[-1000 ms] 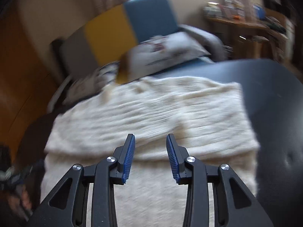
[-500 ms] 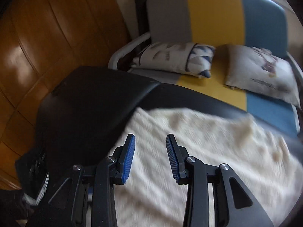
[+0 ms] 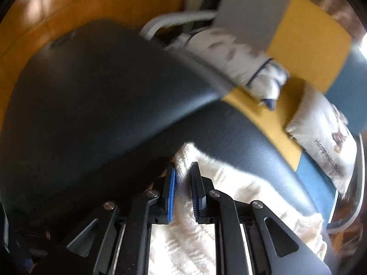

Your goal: Fold clothes

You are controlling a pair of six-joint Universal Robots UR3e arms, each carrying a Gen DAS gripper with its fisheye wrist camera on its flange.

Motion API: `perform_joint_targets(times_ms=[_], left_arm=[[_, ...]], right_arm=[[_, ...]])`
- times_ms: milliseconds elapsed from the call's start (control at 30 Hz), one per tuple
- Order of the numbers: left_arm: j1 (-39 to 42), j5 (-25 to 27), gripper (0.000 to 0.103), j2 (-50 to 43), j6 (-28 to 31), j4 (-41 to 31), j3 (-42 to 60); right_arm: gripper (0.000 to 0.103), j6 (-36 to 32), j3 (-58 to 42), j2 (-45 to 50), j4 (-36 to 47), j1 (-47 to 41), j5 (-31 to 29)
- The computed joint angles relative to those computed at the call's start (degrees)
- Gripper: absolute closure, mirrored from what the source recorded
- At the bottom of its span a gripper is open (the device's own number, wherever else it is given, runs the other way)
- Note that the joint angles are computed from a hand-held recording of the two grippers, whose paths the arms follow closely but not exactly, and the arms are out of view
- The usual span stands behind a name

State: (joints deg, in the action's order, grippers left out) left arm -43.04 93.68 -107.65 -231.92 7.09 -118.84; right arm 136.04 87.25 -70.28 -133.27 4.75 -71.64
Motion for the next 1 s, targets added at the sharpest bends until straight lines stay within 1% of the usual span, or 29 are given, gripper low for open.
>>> perform_joint_targets(times_ms=[67, 133, 167, 233, 267, 300, 367, 433, 533, 567, 600, 633, 667, 700, 767, 800, 867, 900, 967, 1000], left_arm=[[-0.24, 0.32, 0.076, -0.15, -0.3, -0.13, 0.22], [-0.56, 0.71, 0.076, -0.25, -0.77, -0.59, 0.56], [-0.74, 0.86, 0.076, -0.12, -0.82, -1.38, 0.91], [-1.26, 1.31, 0.076, 0.49, -0.81, -3.97, 1.89], [-1.53, 1.55, 0.076, 1.06, -0.89, -5.54, 2.35], [-1.89, 2.13, 0.076, 1.86, -0.83, -7.3, 2.85], [-2.35, 3.48, 0.076, 2.67, -1.1, -7.77, 3.01], [-2.21, 3.88, 0.076, 2.95, -1.05, -7.43, 3.17], [-1.96, 4.62, 0.076, 2.44, -0.43, -9.11, 5.09], [-1.67, 3.74, 0.075, 1.76, -0.04, -10.16, 6.13], [-0.53, 1.8, 0.075, 1.88, 0.8, -12.36, 6.4], [0.37, 0.81, 0.076, 2.61, 1.06, -13.98, 5.72], [0.31, 1.04, 0.076, 2.41, 0.84, -13.02, 5.03], [-0.37, 1.93, 0.076, 2.38, 0.89, -12.36, 4.69], [-1.58, 2.96, 0.077, 3.3, 1.72, -15.29, 5.3], [-1.97, 3.27, 0.077, 3.92, 1.8, -17.06, 5.84], [-2.47, 3.59, 0.077, 5.16, 2.07, -19.78, 6.63], [-3.66, 5.1, 0.077, 5.74, 1.62, -21.33, 7.51], [-4.73, 8.05, 0.077, 7.28, 2.58, -22.02, 7.59], [-3.85, 7.94, 0.076, 8.37, 3.75, -21.02, 6.23]], right_arm=[[0.092, 2.85, -0.6, 2.18, -3.58, -0.03, -2.96], [0.091, 4.31, -2.23, 3.85, -0.61, -1.95, -0.01], [0.088, 4.29, -1.81, 3.73, 0.08, -2.96, 2.65], [0.086, 4.49, -1.51, 2.02, 3.71, -5.22, 6.5], [0.081, 4.53, -1.47, 1.19, 5.71, -6.35, 8.36], [0.075, 4.04, -0.32, -0.92, 7.48, -8.59, 11.78], [0.071, 1.41, 2.6, -5.78, 10.38, -12.23, 15.38], [0.071, -2.09, 4.66, -10.2, 14.96, -15.78, 18.54], [0.071, -10.95, 9.57, -18.04, 23.48, -21.74, 20.07], [0.071, -13.92, 10.43, -19.76, 26.74, -23.49, 20.15], [0.071, -16.95, 11.14, -21.41, 30.1, -25.29, 20.13], [0.071, -19.2, 14.07, -23.68, 30.01, -27.05, 18.75], [0.071, -19.87, 16.23, -24.48, 29.0, -28.11, 16.84], [0.071, -18.51, 18.46, -23.66, 25.11, -28.06, 14.15], [0.071, -15.87, 23.56, -22.82, 16.84, -28.11, 10.64], [0.071, -15.72, 24.33, -22.92, 17.71, -30.24, 13.16], [0.071, -15.35, 24.08, -23.35, 22.28, -34.3, 17.82], [0.071, -15.52, 24.17, -24.83, 25.02, -36.27, 19.74], [0.071, -21.28, 23.77, -29.44, 36.06, -41.91, 23.74], [0.07, -24.94, 23.47, -31.86, 41.95, -45.17, 24.56]])
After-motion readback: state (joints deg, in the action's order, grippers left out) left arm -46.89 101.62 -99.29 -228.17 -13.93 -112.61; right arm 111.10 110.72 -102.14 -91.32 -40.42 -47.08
